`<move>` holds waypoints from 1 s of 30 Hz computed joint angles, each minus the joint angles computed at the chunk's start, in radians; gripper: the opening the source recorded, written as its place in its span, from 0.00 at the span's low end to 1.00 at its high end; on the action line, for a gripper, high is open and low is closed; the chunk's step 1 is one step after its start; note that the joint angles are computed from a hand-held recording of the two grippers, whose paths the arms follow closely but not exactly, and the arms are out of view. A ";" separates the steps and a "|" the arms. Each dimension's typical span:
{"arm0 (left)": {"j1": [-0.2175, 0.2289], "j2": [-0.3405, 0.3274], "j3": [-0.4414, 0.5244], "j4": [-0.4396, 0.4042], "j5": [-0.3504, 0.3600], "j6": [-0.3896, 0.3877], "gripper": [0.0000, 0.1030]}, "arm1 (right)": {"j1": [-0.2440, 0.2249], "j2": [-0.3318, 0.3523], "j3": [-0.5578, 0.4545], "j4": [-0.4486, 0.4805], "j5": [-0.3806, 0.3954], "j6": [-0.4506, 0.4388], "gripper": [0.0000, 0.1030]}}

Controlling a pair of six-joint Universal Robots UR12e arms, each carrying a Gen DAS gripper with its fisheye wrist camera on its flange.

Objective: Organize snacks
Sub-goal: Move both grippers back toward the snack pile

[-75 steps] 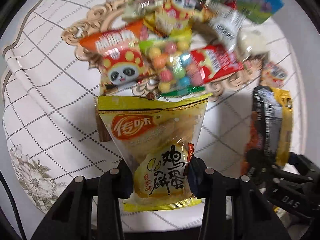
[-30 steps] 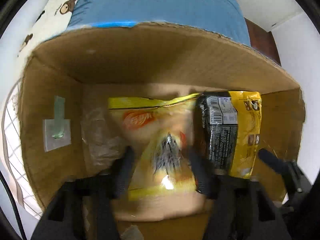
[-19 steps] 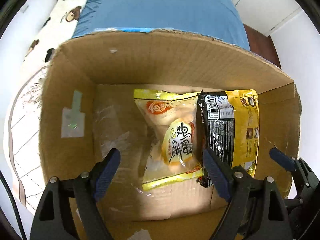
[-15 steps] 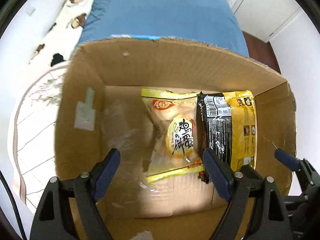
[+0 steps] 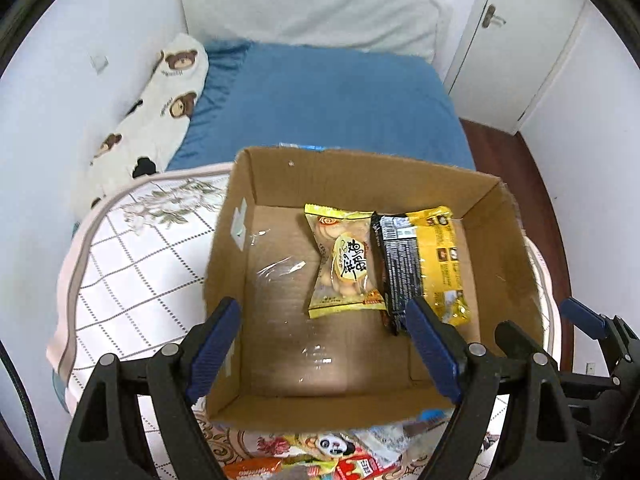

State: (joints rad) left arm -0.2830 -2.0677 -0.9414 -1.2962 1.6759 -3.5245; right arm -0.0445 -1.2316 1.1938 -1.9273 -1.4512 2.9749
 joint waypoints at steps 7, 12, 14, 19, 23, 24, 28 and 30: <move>-0.022 0.077 -0.081 0.079 0.032 0.014 0.82 | -0.013 -0.082 0.068 -0.054 0.033 0.014 0.96; -0.033 0.121 -0.131 0.111 0.040 0.005 0.82 | -0.025 -0.137 0.110 -0.073 0.063 0.015 0.96; -0.036 0.137 -0.152 0.113 0.038 -0.003 0.82 | -0.030 -0.159 0.130 -0.073 0.081 0.018 0.96; -0.036 0.186 -0.230 0.098 0.030 -0.029 0.82 | -0.050 -0.207 0.186 -0.029 0.121 0.034 0.96; -0.032 0.233 -0.321 0.044 0.022 -0.048 0.82 | -0.066 -0.241 0.254 0.022 0.123 0.047 0.96; -0.032 0.244 -0.344 0.017 0.024 -0.049 0.82 | -0.072 -0.248 0.273 0.043 0.123 0.055 0.96; -0.024 0.276 -0.436 -0.100 -0.017 -0.052 0.82 | -0.101 -0.269 0.343 0.104 0.102 0.088 0.96; -0.027 0.284 -0.481 -0.133 -0.018 -0.013 0.82 | -0.118 -0.271 0.368 0.131 0.092 0.107 0.96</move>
